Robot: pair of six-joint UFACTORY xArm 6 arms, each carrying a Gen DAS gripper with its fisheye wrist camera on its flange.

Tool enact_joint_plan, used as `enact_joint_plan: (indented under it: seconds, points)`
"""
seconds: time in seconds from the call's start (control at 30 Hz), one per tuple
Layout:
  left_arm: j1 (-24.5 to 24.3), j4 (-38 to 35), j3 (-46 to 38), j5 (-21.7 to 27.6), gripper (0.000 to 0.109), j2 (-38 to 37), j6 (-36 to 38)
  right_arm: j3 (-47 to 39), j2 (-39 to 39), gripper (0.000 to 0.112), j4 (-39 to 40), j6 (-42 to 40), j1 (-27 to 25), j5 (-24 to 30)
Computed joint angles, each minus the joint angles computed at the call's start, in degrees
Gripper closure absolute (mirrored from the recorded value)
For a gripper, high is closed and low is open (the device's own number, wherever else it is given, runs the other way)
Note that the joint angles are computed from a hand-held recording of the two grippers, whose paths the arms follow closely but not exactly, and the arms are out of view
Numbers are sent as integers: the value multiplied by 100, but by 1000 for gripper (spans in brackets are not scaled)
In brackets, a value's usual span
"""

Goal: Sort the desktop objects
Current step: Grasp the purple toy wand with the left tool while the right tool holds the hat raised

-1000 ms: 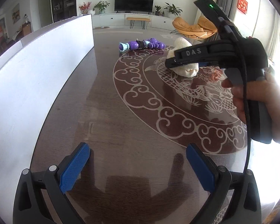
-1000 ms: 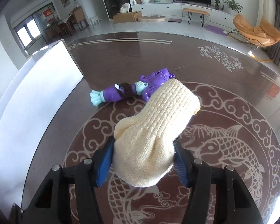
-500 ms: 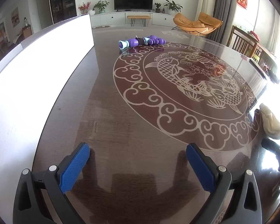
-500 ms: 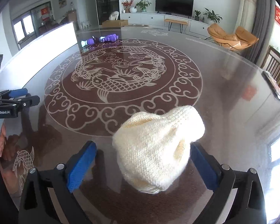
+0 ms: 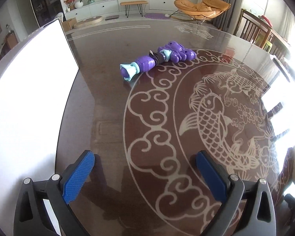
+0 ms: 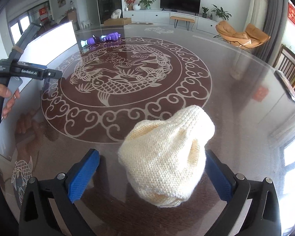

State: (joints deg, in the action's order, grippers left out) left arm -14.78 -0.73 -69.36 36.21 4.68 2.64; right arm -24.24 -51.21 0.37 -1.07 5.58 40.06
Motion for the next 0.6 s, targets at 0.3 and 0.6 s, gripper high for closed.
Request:
enact_joint_plan:
  seconds: [0.3,0.6]
  points:
    - [-88,199,-1919,-290,6,1623,380,4,4,9,-9,6,-4,-5]
    - [-208,-1004,-2097,-520,83,1762,1772,33,-61,9,23,-49,-44,27]
